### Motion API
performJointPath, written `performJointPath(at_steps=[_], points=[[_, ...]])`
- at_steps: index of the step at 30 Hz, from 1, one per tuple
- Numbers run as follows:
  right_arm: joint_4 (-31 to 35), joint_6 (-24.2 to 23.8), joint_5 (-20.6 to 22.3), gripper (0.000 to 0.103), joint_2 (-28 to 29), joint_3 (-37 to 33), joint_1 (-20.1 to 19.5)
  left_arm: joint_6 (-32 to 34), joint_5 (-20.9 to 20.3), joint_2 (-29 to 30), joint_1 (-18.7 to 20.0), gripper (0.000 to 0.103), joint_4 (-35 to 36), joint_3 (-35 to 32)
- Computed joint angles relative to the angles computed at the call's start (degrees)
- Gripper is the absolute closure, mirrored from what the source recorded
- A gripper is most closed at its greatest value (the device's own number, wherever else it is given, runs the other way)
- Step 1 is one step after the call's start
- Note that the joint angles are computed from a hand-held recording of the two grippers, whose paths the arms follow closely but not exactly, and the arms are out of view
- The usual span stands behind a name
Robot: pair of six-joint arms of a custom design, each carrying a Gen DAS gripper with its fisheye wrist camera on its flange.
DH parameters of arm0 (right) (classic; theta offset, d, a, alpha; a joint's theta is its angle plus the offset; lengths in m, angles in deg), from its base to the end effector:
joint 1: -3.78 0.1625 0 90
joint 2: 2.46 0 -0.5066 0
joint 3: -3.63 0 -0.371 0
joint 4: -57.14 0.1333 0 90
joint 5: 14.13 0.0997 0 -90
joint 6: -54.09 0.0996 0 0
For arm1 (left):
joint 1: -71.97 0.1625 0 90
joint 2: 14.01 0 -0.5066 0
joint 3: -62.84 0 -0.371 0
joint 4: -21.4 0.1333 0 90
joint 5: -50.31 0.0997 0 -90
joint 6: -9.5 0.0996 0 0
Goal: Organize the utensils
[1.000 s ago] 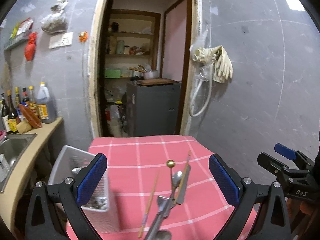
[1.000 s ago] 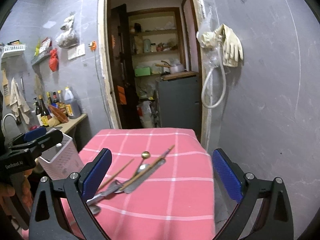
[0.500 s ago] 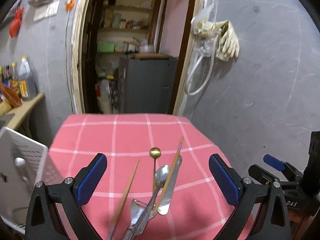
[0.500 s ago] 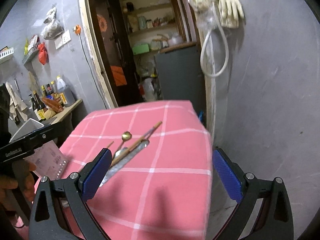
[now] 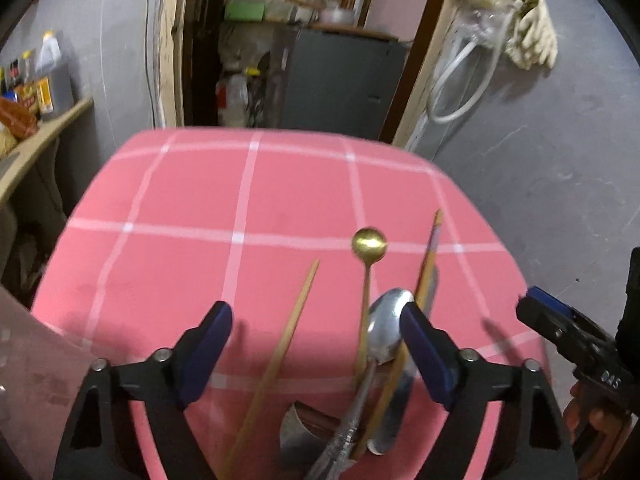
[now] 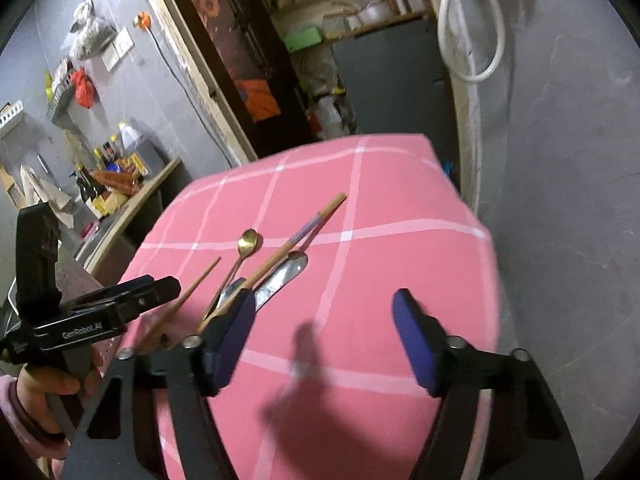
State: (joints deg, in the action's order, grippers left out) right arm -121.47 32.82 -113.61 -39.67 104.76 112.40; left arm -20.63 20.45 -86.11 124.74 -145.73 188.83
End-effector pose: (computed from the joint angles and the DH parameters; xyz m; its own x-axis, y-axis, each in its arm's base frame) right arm 0.3337 -0.6243 0.0880 -0.7863 -0.5451 0.2910 -0.6174 0.7118 -0.3350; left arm -0.1188 -0.5195 0.3386 -0.8010 -0.3424 -0.4911 0.1779 0.6472 -0.7413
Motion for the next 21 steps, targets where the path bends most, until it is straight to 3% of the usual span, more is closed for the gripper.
performJointPath(at_steps=[5, 7, 10, 12, 18, 21], points=[[3.49, 1.41, 1.59, 0.053, 1.93, -2.71, -0.17, -4.63, -2.84, -0.35, 2.62, 0.048, 6.77, -2.16], [4.49, 1.81, 2.02, 0.057, 2.43, -3.51, -0.26, -4.82, -2.72, -0.23, 2.85, 0.053, 6.7, -2.38], [6.43, 2.23, 3.06, 0.058, 3.28, -5.22, -0.25, -5.26, -2.89, -0.07, 3.18, 0.067, 9.39, -3.6], [7.76, 2.75, 4.17, 0.058, 3.9, -6.41, -0.33, -4.88, -3.79, -0.12, 3.47, 0.092, 10.59, -4.39], [13.28, 4.17, 5.17, 0.059, 6.74, -11.75, 0.05, -3.41, -8.14, -0.11, 4.97, 0.094, 7.34, -5.48], [15.61, 5.83, 6.15, 0.073, 7.64, -13.68, -0.17, -3.96, -10.68, 0.32, 5.9, 0.094, 4.42, -6.02]])
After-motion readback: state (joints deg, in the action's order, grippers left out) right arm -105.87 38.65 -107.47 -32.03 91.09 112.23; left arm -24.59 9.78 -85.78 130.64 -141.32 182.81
